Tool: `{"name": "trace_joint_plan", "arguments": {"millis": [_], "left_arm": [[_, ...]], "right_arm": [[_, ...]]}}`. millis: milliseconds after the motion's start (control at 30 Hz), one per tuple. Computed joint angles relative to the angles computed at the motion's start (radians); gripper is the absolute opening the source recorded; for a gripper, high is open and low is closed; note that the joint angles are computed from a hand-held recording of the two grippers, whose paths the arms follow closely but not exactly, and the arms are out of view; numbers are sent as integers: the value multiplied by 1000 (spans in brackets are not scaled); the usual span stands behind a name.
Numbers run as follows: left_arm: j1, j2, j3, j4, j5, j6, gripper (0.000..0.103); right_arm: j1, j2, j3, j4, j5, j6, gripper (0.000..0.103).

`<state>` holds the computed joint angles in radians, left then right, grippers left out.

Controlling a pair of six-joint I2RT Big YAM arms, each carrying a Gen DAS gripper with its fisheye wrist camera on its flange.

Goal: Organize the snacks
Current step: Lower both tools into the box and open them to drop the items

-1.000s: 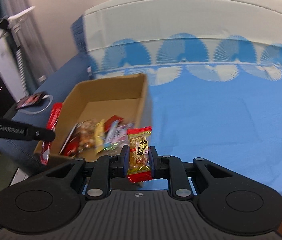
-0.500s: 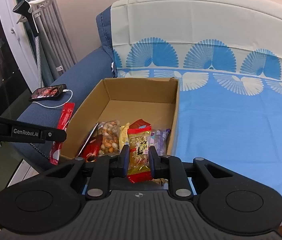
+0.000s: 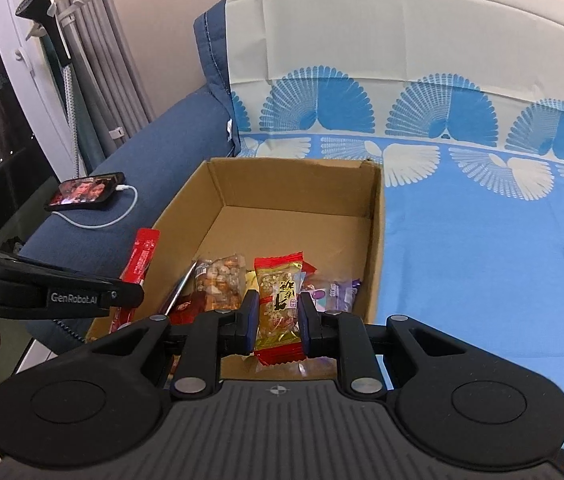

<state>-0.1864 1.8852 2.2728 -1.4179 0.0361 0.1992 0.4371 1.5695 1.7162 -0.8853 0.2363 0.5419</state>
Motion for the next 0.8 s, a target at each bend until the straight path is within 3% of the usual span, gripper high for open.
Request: {"name": "trace_joint_plan", "arguments": {"millis": [400,567,600,633,667,700,733,767,800], "left_arm": [[-5,195,231,-85,-55,8,14],[-9,239,271,-77,-83,15,16],[-9,251,283,-77,-91,17,29],[-8,272,316,-95,-96,20,61],[-7,297,358,-120,-103,12,80],[-6,295,350,-107,-113,-7,103],[-3,262,292,-54,-113,-31,103],[1,234,246,-14,-107,-44,103],[4,234,251,-21,-102,-47,103]], "right_arm": [[-50,122,92,-18,-59,-18,23],[-64,164,121,-12,-64,-25,24],[-66,173,126,-8,-63,-27,24],[-68,183,136,-11,-68,-29,34],[-70,195,150,-19,-65,-25,43],[-69,202,157,-21,-51,-18,64],[-70,209,166,-27,-39,-14,77],[-70,208,166,-26,-36,-11,79],[-73,201,157,-18,-45,-10,79]]}}
